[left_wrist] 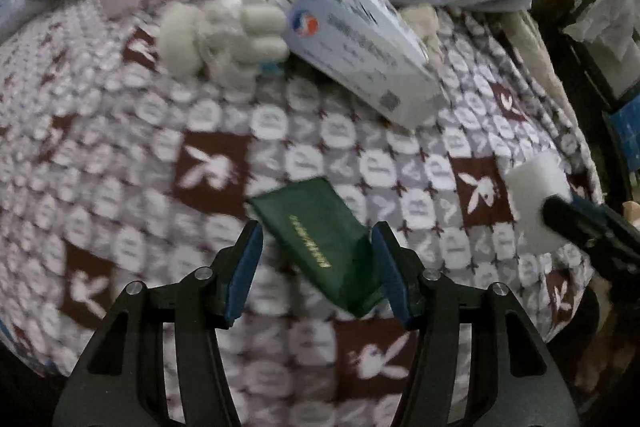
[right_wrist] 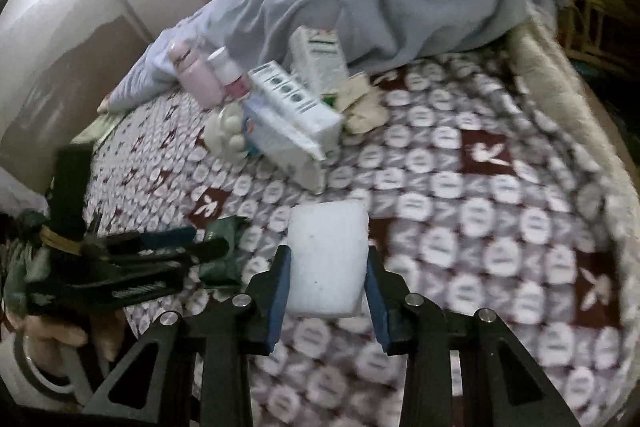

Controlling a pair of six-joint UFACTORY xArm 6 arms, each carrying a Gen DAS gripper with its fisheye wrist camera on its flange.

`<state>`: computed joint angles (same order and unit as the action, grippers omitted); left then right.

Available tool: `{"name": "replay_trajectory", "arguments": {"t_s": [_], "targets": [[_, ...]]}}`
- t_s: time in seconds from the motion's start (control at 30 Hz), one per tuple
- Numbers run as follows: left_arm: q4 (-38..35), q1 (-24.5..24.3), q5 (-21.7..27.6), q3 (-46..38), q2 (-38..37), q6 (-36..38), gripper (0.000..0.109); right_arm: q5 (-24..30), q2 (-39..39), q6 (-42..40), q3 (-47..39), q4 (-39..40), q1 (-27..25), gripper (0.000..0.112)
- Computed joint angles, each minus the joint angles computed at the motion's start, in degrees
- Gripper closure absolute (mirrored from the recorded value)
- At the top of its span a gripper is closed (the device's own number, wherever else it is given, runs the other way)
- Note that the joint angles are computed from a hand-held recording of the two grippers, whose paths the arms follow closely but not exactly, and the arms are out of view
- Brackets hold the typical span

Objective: Collect trash
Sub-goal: 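Grasp the white sponge with the right tool while the left grasps the green pouch, then carry the sponge and green pouch over the bucket and open both tools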

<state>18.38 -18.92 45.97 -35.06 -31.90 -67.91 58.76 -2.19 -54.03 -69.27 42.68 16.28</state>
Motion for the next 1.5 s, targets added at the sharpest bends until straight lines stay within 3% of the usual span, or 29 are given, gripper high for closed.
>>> {"name": "replay_trajectory", "arguments": {"t_s": [0.1, 0.13, 0.17, 0.33, 0.57, 0.93, 1.33, 1.5], "targets": [[-0.1, 0.4, -3.8, 1.1, 1.8, -1.3, 0.056, 1.2, 0.4, 0.1, -0.5, 0.7, -1.5, 0.078], [-0.4, 0.8, -5.9, 2.1, 1.3, -1.6, 0.062, 1.3, 0.5, 0.0, -0.4, 0.8, -1.8, 0.078], [-0.9, 1.1, -7.6, 2.8, 0.8, -1.5, 0.079, 1.2, 0.4, -0.3, -0.1, 1.0, -2.0, 0.078], [2.8, -0.1, -7.0, 0.6, 0.0, -2.5, 0.089, 1.5, -0.7, -1.3, 0.5, 2.4, -3.7, 0.078], [8.4, -3.2, -5.8, -7.4, 4.0, -3.3, 0.09, 1.2, -2.2, -2.9, 0.1, 4.3, -6.4, 0.078], [14.3, -9.0, -5.1, -21.8, 16.7, -3.7, 0.09, 0.0, -1.6, -3.1, -1.8, 5.1, -12.4, 0.078], [13.9, -12.8, -5.7, -36.7, 30.3, 0.7, 0.09, 0.4, 2.5, -1.8, -6.9, 6.3, -20.6, 0.078], [12.3, -13.8, -6.0, -43.4, 36.0, 4.0, 0.09, -1.9, 4.7, -0.2, -8.9, 4.6, -23.1, 0.078]]}}
